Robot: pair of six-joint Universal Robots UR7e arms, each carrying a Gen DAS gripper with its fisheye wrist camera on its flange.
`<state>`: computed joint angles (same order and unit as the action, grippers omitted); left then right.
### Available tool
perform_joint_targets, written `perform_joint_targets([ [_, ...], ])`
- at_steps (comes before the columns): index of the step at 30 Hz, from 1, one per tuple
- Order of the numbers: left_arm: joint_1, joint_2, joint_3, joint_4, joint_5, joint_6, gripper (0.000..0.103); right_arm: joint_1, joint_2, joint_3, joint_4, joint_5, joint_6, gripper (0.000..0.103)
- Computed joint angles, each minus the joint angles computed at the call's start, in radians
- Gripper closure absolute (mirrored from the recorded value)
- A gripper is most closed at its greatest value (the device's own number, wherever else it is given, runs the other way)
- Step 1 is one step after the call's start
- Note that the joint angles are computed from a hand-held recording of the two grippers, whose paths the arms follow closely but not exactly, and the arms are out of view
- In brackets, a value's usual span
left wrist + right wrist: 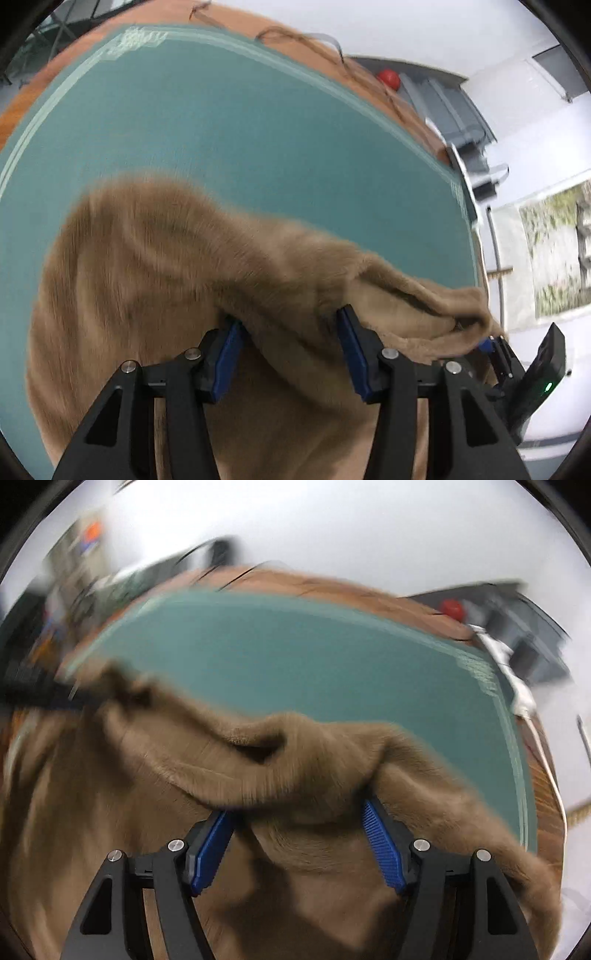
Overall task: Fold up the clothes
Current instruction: 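Lower both grippers and lay the blanket flat across the table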
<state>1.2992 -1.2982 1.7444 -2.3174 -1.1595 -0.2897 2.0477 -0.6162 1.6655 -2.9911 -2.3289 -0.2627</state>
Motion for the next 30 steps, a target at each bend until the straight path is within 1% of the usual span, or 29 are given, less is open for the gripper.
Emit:
perform_joint_targets([
  [2,-0.003,0.029,-0.035,-0.033,0.033,0.009,0.046,-0.012,0.019,-0.057,-0.027,-0.042,0.044,0.031],
  [3,-0.005,0.036,-0.045,-0.034,0.037,0.013,0.046,-0.017,0.028,-0.082,-0.030,-0.063,0.063,0.031],
  [4,-0.006,0.043,-0.056,-0.033,0.040,0.019,0.046,-0.018,0.022,-0.085,-0.026,-0.056,0.070,0.031],
  [6,-0.013,0.037,-0.047,-0.035,0.034,0.040,0.046,-0.010,0.017,-0.079,-0.046,-0.039,0.042,0.031],
  [9,-0.019,0.015,-0.016,-0.019,0.008,0.059,0.042,0.015,-0.003,-0.029,-0.052,0.013,-0.011,0.031],
  [10,-0.019,0.009,-0.006,-0.009,-0.007,0.065,0.040,0.012,-0.008,-0.018,-0.035,0.040,-0.018,0.031],
  [12,-0.020,0.005,0.002,0.009,-0.007,0.080,0.040,0.007,-0.015,0.003,0.000,0.094,-0.034,0.031],
  [14,-0.017,0.021,-0.010,0.027,0.005,0.088,0.040,0.000,0.004,-0.011,0.054,0.109,-0.029,0.031],
  [16,-0.010,0.035,-0.024,0.040,0.022,0.064,0.040,-0.008,0.031,-0.044,0.076,0.090,-0.015,0.031],
  [18,0.002,0.058,-0.047,0.037,0.015,0.057,0.040,-0.030,0.052,-0.094,0.110,0.080,0.042,0.031],
  [19,0.005,0.071,-0.061,0.035,0.015,0.055,0.038,-0.044,0.061,-0.123,0.134,0.080,0.076,0.031],
  [20,0.002,0.086,-0.078,0.038,0.030,0.061,0.037,-0.057,0.074,-0.159,0.158,0.069,0.099,0.031],
  [22,-0.008,0.119,-0.116,0.058,0.077,0.064,0.036,-0.068,0.099,-0.205,0.169,0.049,0.092,0.030],
  [25,-0.011,0.139,-0.137,0.060,0.102,0.068,0.033,-0.063,0.126,-0.249,0.159,0.020,0.062,0.028],
  [29,-0.009,0.119,-0.118,0.059,0.088,0.078,0.032,-0.063,0.116,-0.249,0.180,0.020,0.112,0.028],
  [30,-0.007,0.111,-0.112,0.065,0.080,0.077,0.032,-0.054,0.101,-0.227,0.176,0.021,0.118,0.028],
])
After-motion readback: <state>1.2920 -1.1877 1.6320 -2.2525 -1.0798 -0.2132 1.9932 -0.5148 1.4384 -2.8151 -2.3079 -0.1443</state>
